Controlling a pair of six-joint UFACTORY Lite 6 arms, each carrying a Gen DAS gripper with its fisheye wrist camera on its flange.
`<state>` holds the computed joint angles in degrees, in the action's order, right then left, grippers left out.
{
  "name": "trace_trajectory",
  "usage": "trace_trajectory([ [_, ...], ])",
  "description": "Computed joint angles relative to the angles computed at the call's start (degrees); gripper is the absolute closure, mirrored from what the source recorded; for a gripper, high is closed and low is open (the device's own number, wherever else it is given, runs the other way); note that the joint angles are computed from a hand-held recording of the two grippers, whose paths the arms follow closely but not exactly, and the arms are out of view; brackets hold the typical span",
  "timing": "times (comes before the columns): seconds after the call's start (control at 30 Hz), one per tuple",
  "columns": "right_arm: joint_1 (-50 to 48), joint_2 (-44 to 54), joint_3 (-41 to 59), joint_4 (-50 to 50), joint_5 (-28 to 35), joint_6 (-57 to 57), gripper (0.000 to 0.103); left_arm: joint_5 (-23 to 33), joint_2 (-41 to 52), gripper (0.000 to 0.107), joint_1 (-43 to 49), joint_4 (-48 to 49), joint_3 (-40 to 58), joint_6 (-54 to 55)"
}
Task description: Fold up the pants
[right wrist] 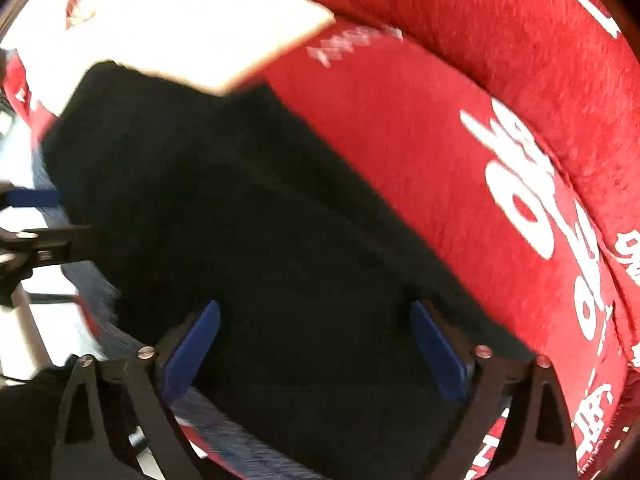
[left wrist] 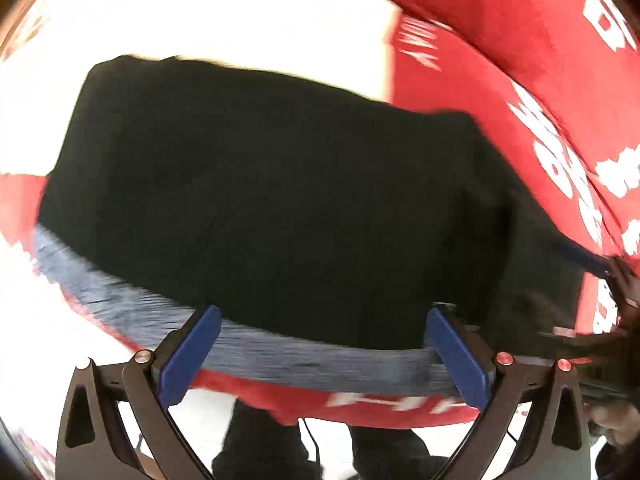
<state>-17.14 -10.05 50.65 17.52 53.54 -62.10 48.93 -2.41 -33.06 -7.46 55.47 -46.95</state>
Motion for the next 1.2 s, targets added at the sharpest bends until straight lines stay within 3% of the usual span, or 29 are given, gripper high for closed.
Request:
trace_trajectory([
  [0.07, 4.0, -1.0, -1.0, -0.9, -1.3, 2.5, 0.006, 1.0, -6.1, 0.004, 5.2, -0.6, -8.5, 2.0],
  [0.17, 12.6, 4.5, -1.9, -8.8, -6.2, 13.2, 0.002, 1.0, -4.7, 0.004, 10.7, -2.3, -12.1, 6.7],
  [0.33, 12.0, 8.8, 10.9, 1.3, 2.4, 10.4, 0.002, 2.2, -15.3, 0.004, 16.5, 0.0, -16.3, 9.3],
  [0.43, 18.5, 14.2, 18.2, 7.8, 6.8, 7.9, 0.002, 3.0, -16.6, 0.004, 20.0, 0.1, -19.0, 12.6],
  [0.6, 36.2, 32.4, 32.3, 13.6, 4.1, 2.3, 0.002, 6.7, -26.3, 0.004, 30.1, -1.4, -24.2, 19.5],
  [0.7, 43.1, 46.6, 46.6, 14.8, 5.7, 2.8, 0.006, 10.2, -31.3, 0.004, 40.7, -2.9, -25.5, 30.1],
  [0.8, 48.0, 57.7, 59.3, 14.1, 10.6, 4.2, 0.014, 15.3, -35.6, 0.004, 55.6, -4.9, -27.0, 45.0],
  [0.83, 50.0, 60.3, 62.4, 12.3, 11.5, 5.6, 0.025, 16.7, -37.4, 0.004, 61.6, -3.3, -27.1, 49.4],
  [0.9, 51.4, 61.9, 66.6, 11.3, 14.0, 7.1, 0.034, 18.3, -36.2, 0.004, 72.1, -4.7, -26.0, 59.7],
  [0.97, 50.4, 64.5, 73.3, 10.7, 19.3, 9.2, 0.066, 18.3, -33.7, 0.004, 79.4, -6.4, -24.3, 66.9],
  [1.03, 48.4, 63.3, 74.7, 12.2, 23.2, 7.7, 0.079, 17.5, -30.7, 0.004, 84.2, -8.5, -22.2, 72.6],
  [1.2, 48.5, 48.0, 60.1, 12.2, 21.7, -0.4, 0.081, 21.4, -18.7, 0.004, 99.5, -21.6, -14.2, 96.0],
])
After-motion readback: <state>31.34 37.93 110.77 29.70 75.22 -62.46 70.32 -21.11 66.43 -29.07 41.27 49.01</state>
